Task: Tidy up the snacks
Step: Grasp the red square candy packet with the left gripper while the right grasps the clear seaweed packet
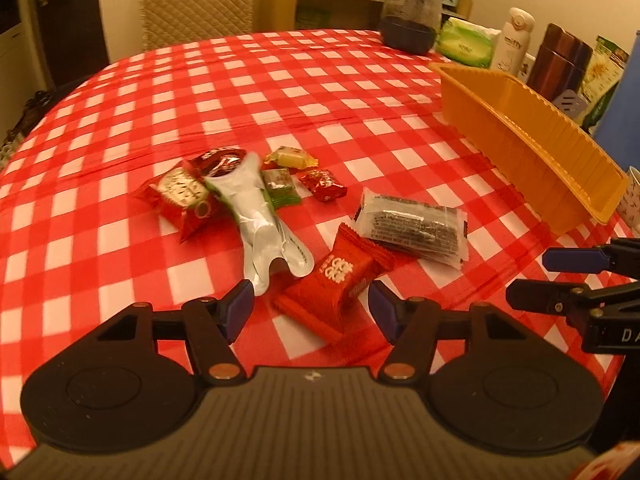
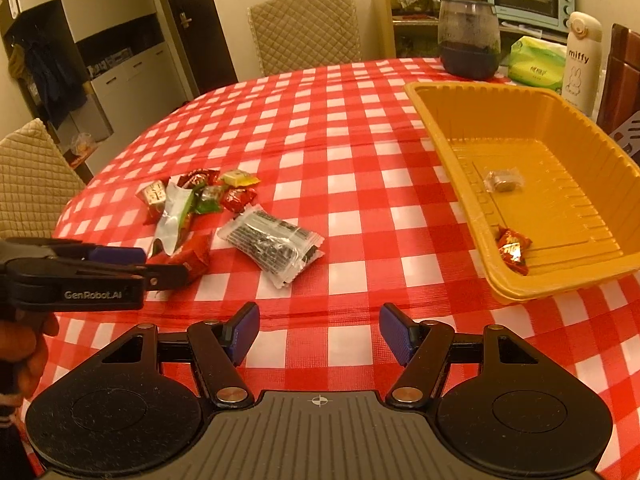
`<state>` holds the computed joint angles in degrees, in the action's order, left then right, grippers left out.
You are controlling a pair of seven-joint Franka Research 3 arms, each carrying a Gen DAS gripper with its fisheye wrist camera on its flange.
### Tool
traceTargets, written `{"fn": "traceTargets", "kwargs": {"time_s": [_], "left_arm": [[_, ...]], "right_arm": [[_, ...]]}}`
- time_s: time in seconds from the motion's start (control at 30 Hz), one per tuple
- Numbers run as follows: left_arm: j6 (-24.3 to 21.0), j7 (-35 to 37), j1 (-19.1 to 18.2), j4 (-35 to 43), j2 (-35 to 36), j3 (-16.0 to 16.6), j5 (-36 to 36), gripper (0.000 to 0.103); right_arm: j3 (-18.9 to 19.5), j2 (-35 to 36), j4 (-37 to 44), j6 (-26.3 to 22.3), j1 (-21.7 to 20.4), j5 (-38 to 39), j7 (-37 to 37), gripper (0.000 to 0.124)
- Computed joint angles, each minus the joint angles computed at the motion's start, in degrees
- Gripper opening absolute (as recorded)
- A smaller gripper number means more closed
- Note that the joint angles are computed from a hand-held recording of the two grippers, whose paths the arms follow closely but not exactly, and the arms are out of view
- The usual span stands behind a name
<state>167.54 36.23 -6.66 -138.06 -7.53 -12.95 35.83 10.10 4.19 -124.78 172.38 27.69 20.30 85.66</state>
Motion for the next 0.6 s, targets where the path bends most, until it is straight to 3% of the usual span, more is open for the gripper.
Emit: {"fn": "traceTargets", "kwargs": {"time_s": [0.2, 0.3, 0.4, 0.6], "left_arm": [[4.52, 6.80, -1.07, 0.90, 2.93, 1.36, -3.67, 0.057], [4.40, 11.94, -2.22, 1.18, 3.49, 1.61, -7.41, 0.038], [4.37, 12.53, -2.57, 0.30, 2.64, 1.42, -9.05, 0.033], [-0.81, 2.41, -0.74, -2.39, -2.29, -1.68, -4.55, 0.029]], "right_arm": [[-0.61, 1.22, 0.36, 1.12, 0.41, -2.43, 1.90, 0.067], [-0.65, 1.49, 0.45, 0.95, 0.30, -3.01, 2.08, 0.067], [-0.68, 1.60, 0.37, 0.87, 0.22, -3.43, 2.22, 0.067], [0.94, 2.12, 1.07, 1.00, -0.63, -0.05, -2.58, 0.067]]}}
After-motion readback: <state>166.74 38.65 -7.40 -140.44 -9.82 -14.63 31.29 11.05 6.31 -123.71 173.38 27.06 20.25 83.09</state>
